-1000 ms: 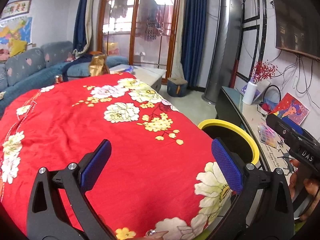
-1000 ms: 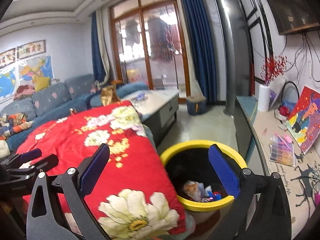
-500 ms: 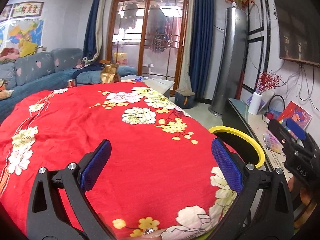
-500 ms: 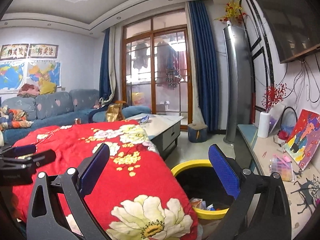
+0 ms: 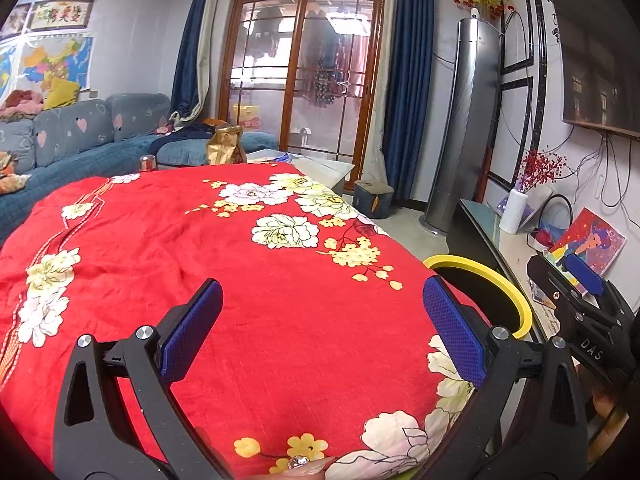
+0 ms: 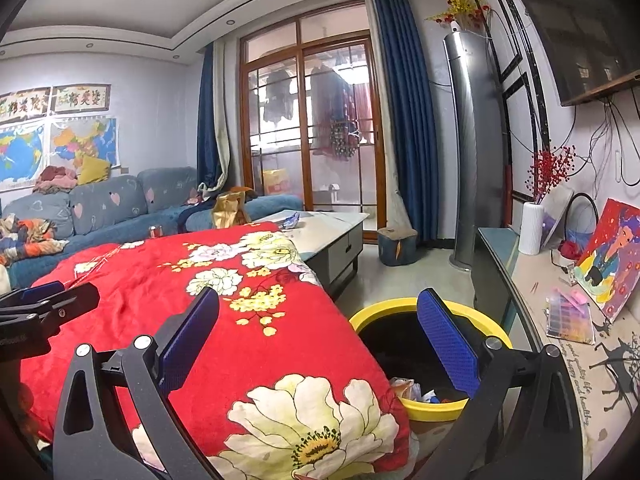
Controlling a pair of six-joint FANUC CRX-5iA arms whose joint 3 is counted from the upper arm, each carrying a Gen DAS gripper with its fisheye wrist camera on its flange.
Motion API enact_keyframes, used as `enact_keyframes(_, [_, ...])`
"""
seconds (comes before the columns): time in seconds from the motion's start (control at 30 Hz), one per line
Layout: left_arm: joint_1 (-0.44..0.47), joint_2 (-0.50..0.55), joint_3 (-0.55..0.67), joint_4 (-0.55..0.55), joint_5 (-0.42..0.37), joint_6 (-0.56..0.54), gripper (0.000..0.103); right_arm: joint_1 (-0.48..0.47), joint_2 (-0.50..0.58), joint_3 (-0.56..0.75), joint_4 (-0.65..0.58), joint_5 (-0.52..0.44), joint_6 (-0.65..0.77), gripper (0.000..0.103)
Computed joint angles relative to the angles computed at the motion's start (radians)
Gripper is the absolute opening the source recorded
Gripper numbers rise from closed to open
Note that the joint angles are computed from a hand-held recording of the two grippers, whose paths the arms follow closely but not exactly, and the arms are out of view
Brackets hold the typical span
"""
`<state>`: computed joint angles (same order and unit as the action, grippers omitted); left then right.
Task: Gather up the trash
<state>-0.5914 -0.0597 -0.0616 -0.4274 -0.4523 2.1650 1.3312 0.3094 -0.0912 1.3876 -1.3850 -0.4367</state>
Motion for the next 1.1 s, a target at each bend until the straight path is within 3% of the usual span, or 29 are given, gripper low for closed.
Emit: enact_keyframes(1.1, [-0.003,-0.001,-0.01,0.025,0.005,-0.028,0.092,0.002,0.002,0.001,-0.007,-0.01,-0.006,0.096])
